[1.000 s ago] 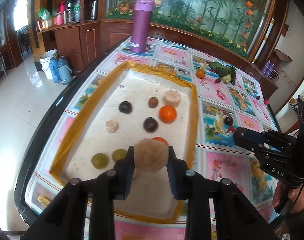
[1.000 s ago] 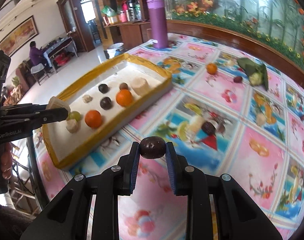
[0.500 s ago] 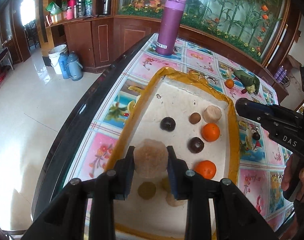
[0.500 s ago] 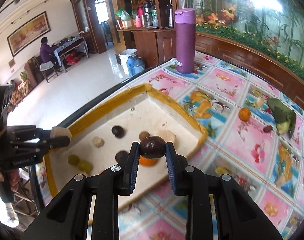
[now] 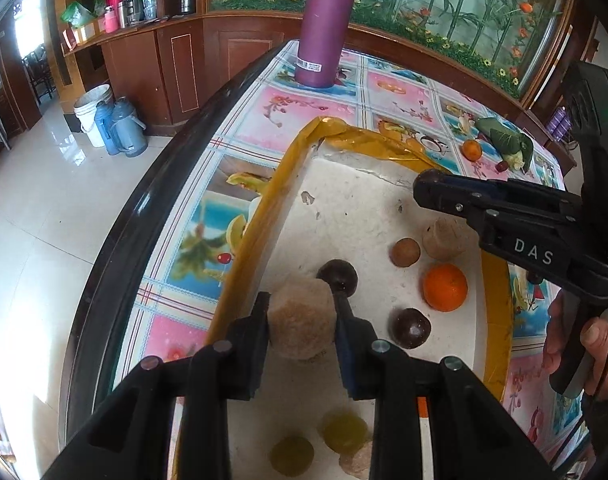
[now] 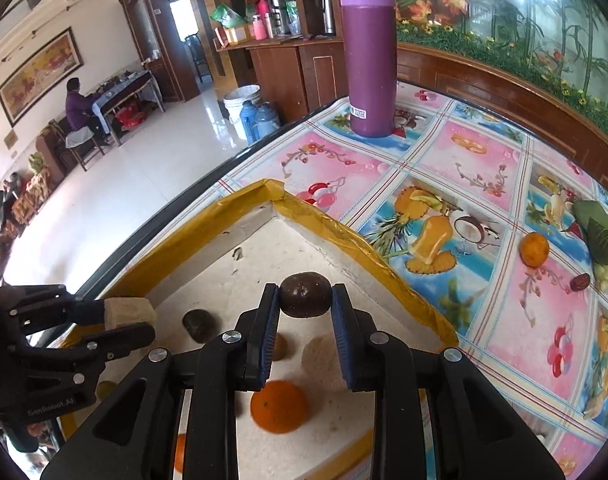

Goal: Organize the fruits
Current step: 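Lower both items into the tray and open both grippers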

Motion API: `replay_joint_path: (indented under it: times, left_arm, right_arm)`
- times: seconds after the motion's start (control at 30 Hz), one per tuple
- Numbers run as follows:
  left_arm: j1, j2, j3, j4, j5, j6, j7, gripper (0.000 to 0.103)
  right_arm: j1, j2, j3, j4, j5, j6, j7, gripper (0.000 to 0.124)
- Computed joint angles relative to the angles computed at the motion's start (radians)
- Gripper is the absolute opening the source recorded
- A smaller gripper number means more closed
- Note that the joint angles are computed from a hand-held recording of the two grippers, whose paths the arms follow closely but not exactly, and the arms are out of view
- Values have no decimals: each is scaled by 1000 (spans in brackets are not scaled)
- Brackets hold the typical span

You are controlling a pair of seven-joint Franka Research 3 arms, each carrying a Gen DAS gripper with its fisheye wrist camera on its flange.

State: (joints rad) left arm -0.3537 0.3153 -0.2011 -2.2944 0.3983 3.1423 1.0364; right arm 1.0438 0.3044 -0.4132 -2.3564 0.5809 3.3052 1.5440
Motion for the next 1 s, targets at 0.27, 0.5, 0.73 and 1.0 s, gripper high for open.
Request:
replay_joint_path:
  times: [0.27,0.5,0.73,1.0]
  left_arm:
    - [-21,24,20,26,27,-21,8,33]
    - [-126,24,132,35,129,-20,-77,33]
    - [-157,29,163,52,219,-41,-159,35]
    - [-151,15,153,42,283,-58,-223,51]
  right_arm:
    - [-41,56,3,67,-102,-76,51,26]
    - [-59,80,-1,96,-197,-134,121,26]
    - [-61,85,-12,88,-281,-148,209,34]
    - [4,69,-86,55,-391,-155,326,35]
